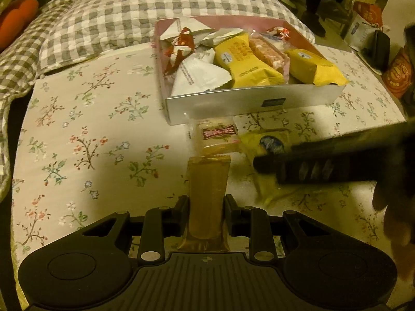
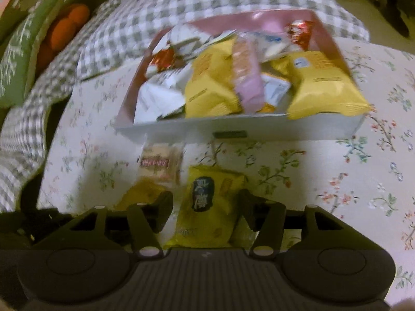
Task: Organize snacks
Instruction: 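Carry the brown bar and yellow bag into the box and open both tools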
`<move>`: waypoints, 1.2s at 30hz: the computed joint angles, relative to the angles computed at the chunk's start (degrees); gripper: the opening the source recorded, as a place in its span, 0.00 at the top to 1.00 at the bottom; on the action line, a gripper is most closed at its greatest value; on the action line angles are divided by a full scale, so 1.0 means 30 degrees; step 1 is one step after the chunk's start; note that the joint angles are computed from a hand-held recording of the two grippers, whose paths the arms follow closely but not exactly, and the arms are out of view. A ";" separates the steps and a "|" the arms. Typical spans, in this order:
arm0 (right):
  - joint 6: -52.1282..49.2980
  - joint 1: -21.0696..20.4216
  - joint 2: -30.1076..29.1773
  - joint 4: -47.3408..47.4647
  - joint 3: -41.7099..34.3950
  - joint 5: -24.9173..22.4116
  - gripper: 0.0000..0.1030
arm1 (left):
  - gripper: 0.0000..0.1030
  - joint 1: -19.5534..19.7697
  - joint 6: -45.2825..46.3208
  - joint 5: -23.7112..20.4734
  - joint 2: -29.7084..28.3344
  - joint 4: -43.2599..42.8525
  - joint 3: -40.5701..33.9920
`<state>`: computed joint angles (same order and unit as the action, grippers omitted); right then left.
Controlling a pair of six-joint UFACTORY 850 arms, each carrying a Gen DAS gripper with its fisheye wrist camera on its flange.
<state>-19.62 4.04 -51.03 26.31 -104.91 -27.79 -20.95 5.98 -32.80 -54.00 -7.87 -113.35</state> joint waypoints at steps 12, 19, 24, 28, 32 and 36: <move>-0.0485 0.0163 0.0910 -0.0567 0.1080 0.0855 0.69 | 0.75 0.0172 0.1212 0.0275 0.0347 -0.1789 0.0275; -0.1773 -0.0017 0.1256 0.1525 0.1315 0.0747 0.70 | 0.75 0.0277 0.1582 0.0500 0.0579 -0.2556 0.0429; -0.1998 -0.0201 0.1500 0.2040 0.1625 0.0573 0.70 | 0.75 0.0218 0.2559 0.0719 0.0911 -0.3475 0.0802; -0.2588 -0.0426 0.1807 0.2922 0.1898 0.0397 0.70 | 0.75 0.0268 0.3219 0.0928 0.1183 -0.4311 0.1059; -0.3743 -0.0820 0.2070 0.4574 0.2042 0.0251 0.70 | 0.75 0.0503 0.3928 0.1080 0.1360 -0.5626 0.1138; -0.4859 -0.1157 0.2363 0.6122 0.2254 0.0378 0.70 | 0.75 0.0767 0.3889 0.1740 0.1612 -0.6332 0.1225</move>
